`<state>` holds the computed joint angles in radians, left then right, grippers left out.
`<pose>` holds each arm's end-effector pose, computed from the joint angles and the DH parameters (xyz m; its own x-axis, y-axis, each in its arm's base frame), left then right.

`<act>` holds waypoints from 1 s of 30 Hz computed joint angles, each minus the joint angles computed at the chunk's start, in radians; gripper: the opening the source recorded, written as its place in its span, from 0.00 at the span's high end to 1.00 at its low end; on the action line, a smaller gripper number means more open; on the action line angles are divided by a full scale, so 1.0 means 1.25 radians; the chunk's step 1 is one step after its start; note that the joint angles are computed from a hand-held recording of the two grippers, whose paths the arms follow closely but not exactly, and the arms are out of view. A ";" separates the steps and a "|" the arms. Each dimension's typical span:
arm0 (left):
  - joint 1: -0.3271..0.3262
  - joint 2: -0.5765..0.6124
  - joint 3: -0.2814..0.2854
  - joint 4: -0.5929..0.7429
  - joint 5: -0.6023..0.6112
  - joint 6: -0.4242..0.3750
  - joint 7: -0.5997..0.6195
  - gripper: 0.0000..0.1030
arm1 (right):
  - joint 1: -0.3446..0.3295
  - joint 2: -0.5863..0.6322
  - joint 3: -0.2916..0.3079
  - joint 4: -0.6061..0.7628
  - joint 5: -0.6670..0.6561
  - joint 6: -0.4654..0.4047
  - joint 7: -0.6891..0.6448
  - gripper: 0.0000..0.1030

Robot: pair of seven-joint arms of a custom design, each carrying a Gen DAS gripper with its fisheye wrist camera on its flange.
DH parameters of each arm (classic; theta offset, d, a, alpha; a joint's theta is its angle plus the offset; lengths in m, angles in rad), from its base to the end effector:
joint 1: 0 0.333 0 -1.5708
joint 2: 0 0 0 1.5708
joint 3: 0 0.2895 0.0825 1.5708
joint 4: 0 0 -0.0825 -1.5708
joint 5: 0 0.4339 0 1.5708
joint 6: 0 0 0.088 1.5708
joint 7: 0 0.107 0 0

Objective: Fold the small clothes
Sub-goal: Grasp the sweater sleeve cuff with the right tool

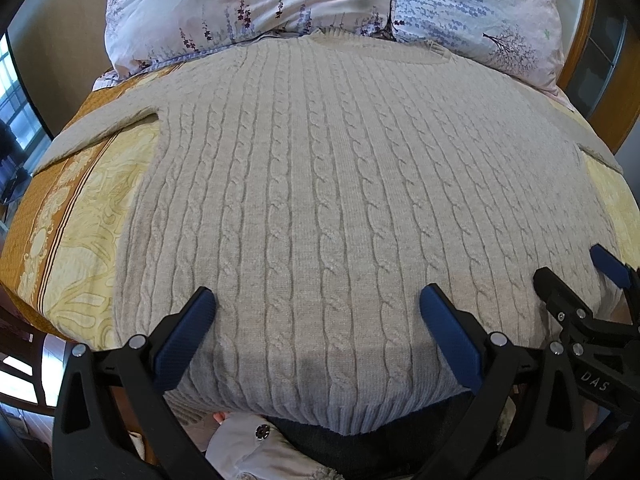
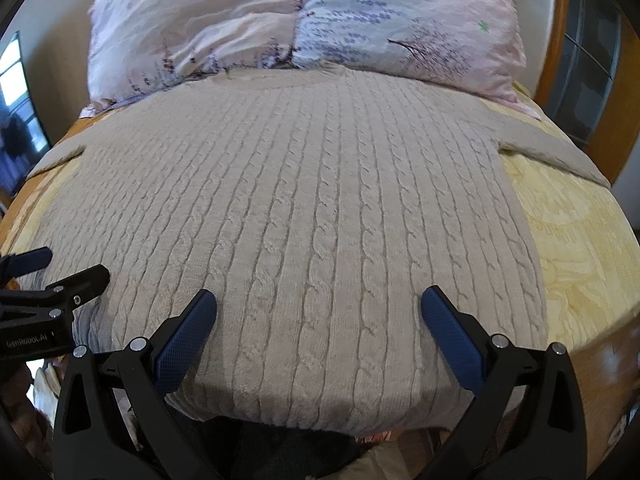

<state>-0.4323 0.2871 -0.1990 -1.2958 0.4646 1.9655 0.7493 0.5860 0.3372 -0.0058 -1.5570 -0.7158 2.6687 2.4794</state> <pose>0.6074 -0.3819 0.6068 0.1181 -0.9929 -0.0168 -0.8449 -0.0916 -0.5270 0.6135 0.4260 0.4974 0.1888 -0.9820 -0.0038 -0.5978 -0.1118 -0.7938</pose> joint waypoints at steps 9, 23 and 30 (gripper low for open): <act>0.002 0.008 0.003 0.004 0.018 0.028 0.037 0.02 | -0.034 0.002 0.000 -0.021 0.027 0.112 -0.039 0.01; 0.034 0.106 0.027 0.148 -0.063 0.094 0.142 0.02 | -0.204 0.011 -0.038 0.035 0.389 0.147 0.034 0.31; 0.009 0.182 0.067 0.272 -0.012 0.100 0.163 0.02 | -0.289 0.062 -0.031 0.095 0.541 0.125 0.091 0.44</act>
<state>-0.4216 0.5152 -0.1150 -0.9557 0.4498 2.0906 0.9536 0.2246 0.4152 -0.0440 -1.4386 -0.0400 2.8251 2.5927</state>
